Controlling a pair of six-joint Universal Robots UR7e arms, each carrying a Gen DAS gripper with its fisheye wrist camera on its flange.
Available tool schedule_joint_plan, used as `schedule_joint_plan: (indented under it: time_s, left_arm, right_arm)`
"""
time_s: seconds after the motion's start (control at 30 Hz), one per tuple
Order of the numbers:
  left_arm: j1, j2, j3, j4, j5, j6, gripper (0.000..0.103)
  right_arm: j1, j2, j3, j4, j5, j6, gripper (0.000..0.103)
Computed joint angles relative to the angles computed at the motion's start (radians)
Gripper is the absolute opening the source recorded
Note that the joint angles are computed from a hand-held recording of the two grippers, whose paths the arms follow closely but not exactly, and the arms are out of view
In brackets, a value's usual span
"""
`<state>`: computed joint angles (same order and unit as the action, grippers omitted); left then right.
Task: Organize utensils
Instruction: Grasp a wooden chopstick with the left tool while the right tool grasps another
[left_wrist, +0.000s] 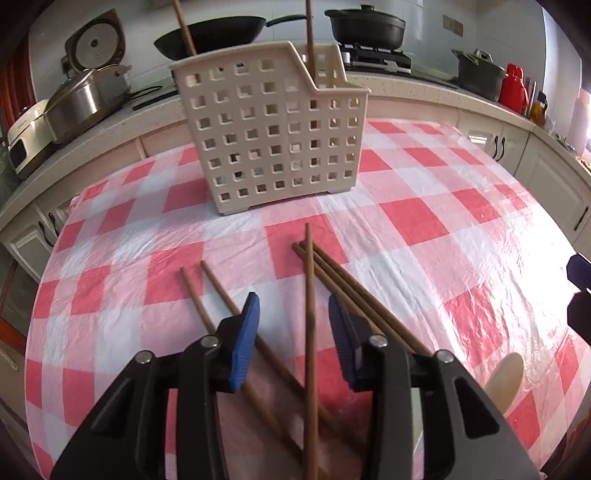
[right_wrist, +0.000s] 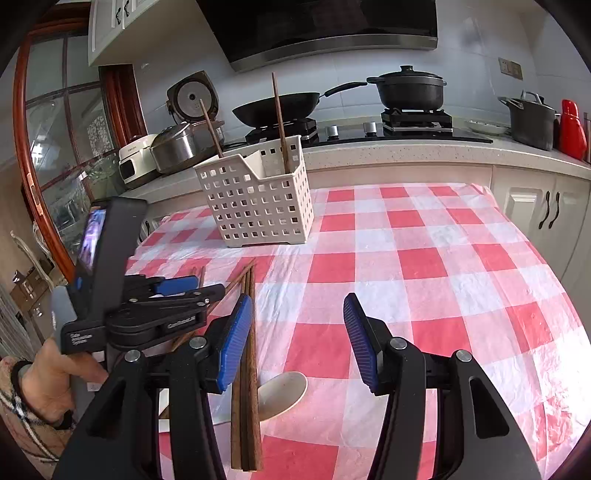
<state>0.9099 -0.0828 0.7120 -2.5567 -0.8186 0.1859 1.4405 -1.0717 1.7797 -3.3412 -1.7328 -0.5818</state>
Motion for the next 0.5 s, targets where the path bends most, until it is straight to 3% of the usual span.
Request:
schedule_joint_plan:
  time_s: [0.17, 0.23, 0.33, 0.5]
  left_arm:
    - [0.011, 0.053, -0.121, 0.158, -0.018, -0.041, 0.019]
    - [0.014, 0.045, -0.107, 0.146, -0.032, -0.037, 0.006]
    - [0.013, 0.018, -0.053, 0.090, -0.049, -0.026, 0.006]
    - [0.003, -0.080, 0.129, -0.062, -0.083, -0.009, 0.006]
  right_arm:
    - [0.001, 0.002, -0.011, 0.022, -0.015, 0.000, 0.050]
    - [0.009, 0.011, -0.030, 0.052, -0.043, -0.015, 0.050]
    - [0.019, 0.031, -0.062, 0.088, -0.078, -0.035, 0.047]
    - [0.032, 0.067, -0.122, 0.191, -0.123, -0.045, 0.029]
